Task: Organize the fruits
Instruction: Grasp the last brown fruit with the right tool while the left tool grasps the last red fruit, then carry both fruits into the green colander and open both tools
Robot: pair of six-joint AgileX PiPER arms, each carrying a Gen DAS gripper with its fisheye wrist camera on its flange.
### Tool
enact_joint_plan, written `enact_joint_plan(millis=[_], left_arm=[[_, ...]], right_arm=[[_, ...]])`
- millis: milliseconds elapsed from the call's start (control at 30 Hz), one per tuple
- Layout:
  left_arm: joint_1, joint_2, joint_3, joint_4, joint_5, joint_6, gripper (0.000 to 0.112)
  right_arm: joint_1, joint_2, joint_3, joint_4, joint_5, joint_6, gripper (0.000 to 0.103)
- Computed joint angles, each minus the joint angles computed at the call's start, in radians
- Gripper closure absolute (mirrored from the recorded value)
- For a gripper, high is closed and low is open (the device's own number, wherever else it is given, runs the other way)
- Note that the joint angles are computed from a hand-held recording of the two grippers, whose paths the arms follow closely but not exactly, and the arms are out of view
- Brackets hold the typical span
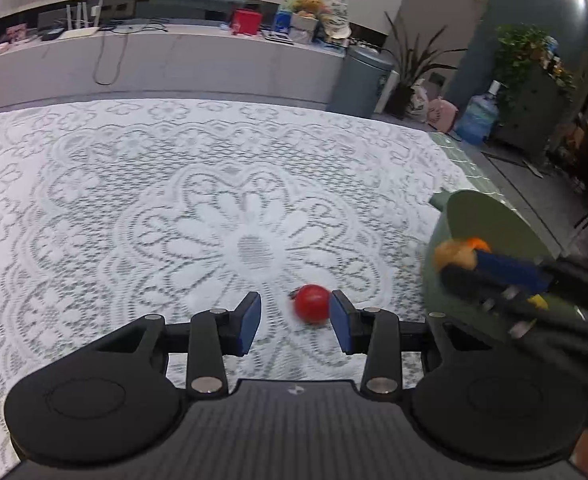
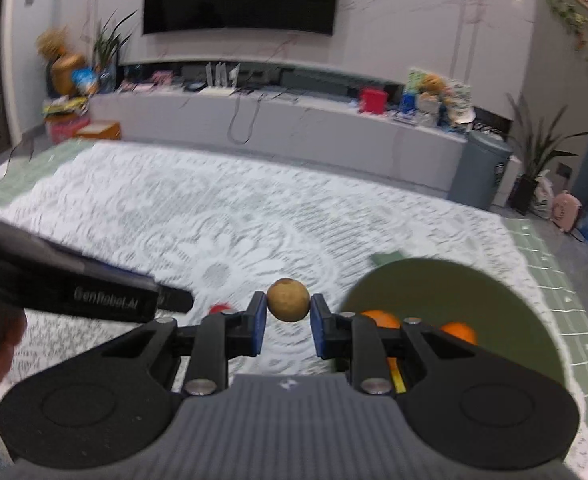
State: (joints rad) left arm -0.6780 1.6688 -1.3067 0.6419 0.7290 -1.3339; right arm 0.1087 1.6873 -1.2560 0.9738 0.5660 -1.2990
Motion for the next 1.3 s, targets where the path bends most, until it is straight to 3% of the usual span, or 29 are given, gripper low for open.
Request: enact_joint_plan(millis=[367, 733, 800, 900, 1300], left_arm=[[0.021, 0.102, -0.047, -0.031, -0.061, 0.066, 0.066], [0.027, 0.217, -0.177, -0.091, 0.021, 0.168, 0.066], [0.027, 0.226, -0.193, -0.09, 0.035, 0.178, 0.071], [0.033, 0.232, -0.207, -0.103, 0.043, 0.201, 0.078], [0.026, 0.197, -0.223, -0.118, 0.056, 0.222, 0.079]], right_arm=[[-0.127, 0.04, -0.115, -0.1, 0.039, 0.179, 0.083], [-0.199, 0.16, -0.256, -0.244, 0.15, 0.403, 0.083], [-0.196, 0.182, -0.282, -0.26, 0.173, 0.422, 0.083], [-0.188, 0.221, -0.333, -0.301, 0.206, 0.462, 0.083], [-0.159, 0.336, -0.506, -0.472, 0.275, 0.533, 0.083]])
